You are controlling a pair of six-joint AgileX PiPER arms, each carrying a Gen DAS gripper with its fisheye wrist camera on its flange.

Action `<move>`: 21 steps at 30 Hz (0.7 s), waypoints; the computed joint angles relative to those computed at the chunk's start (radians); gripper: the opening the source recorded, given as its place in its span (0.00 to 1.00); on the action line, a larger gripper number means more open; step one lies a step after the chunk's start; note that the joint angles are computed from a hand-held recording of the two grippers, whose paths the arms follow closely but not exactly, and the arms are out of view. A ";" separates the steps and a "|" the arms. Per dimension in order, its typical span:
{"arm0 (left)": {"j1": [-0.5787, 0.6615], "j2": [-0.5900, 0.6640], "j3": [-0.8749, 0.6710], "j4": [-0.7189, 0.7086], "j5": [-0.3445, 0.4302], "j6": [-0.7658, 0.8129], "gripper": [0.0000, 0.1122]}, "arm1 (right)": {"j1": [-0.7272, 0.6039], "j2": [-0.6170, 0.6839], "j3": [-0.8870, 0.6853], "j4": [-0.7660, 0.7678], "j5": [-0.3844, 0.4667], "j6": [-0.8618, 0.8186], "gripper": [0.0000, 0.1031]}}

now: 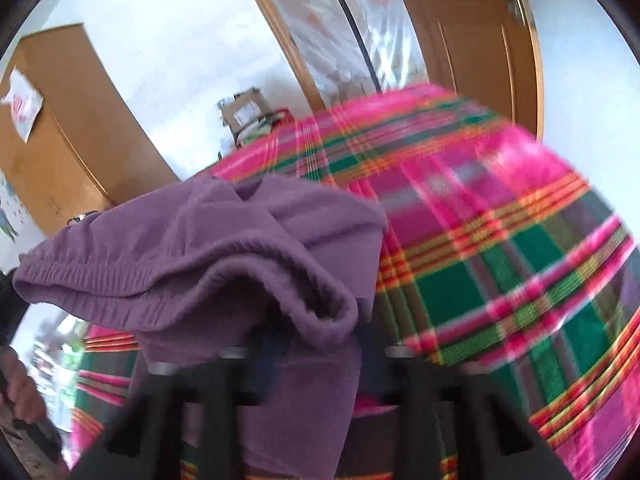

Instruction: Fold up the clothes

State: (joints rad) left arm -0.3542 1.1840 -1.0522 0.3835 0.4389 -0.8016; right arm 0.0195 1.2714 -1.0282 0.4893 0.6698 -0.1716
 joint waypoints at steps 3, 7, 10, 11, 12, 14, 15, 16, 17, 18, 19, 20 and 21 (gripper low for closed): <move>0.013 -0.012 -0.001 -0.015 0.008 0.000 0.05 | 0.019 -0.006 -0.018 -0.012 -0.008 -0.003 0.10; 0.022 -0.032 0.006 0.002 0.014 -0.028 0.05 | 0.048 -0.040 -0.045 -0.066 -0.043 0.029 0.09; 0.022 -0.041 0.013 0.012 0.021 -0.044 0.05 | 0.064 -0.045 -0.087 -0.088 -0.049 0.037 0.09; 0.023 -0.045 0.015 0.015 0.023 -0.049 0.05 | 0.072 -0.041 -0.107 -0.091 -0.050 0.035 0.09; 0.024 -0.048 0.018 0.019 0.024 -0.055 0.05 | 0.084 -0.031 -0.131 -0.105 -0.052 0.047 0.09; 0.030 -0.060 0.023 0.018 0.022 -0.061 0.05 | 0.103 -0.023 -0.171 -0.119 -0.050 0.052 0.09; 0.034 -0.065 0.025 0.015 0.022 -0.063 0.05 | 0.116 -0.017 -0.192 -0.126 -0.054 0.054 0.09; 0.035 -0.067 0.024 0.021 0.024 -0.071 0.05 | 0.127 -0.017 -0.209 -0.130 -0.057 0.054 0.09; 0.030 -0.069 0.025 0.041 0.025 -0.096 0.05 | 0.137 -0.019 -0.221 -0.125 -0.061 0.047 0.09; 0.029 -0.073 0.026 0.057 0.025 -0.113 0.05 | 0.145 -0.019 -0.238 -0.117 -0.062 0.040 0.09; 0.035 -0.078 0.029 0.065 0.022 -0.115 0.05 | 0.154 -0.018 -0.256 -0.110 -0.064 0.033 0.09; 0.030 -0.081 0.030 0.099 0.024 -0.140 0.05 | 0.164 -0.016 -0.273 -0.107 -0.067 0.026 0.09; 0.028 -0.081 0.032 0.121 0.025 -0.155 0.05 | 0.173 -0.014 -0.291 -0.105 -0.069 0.020 0.09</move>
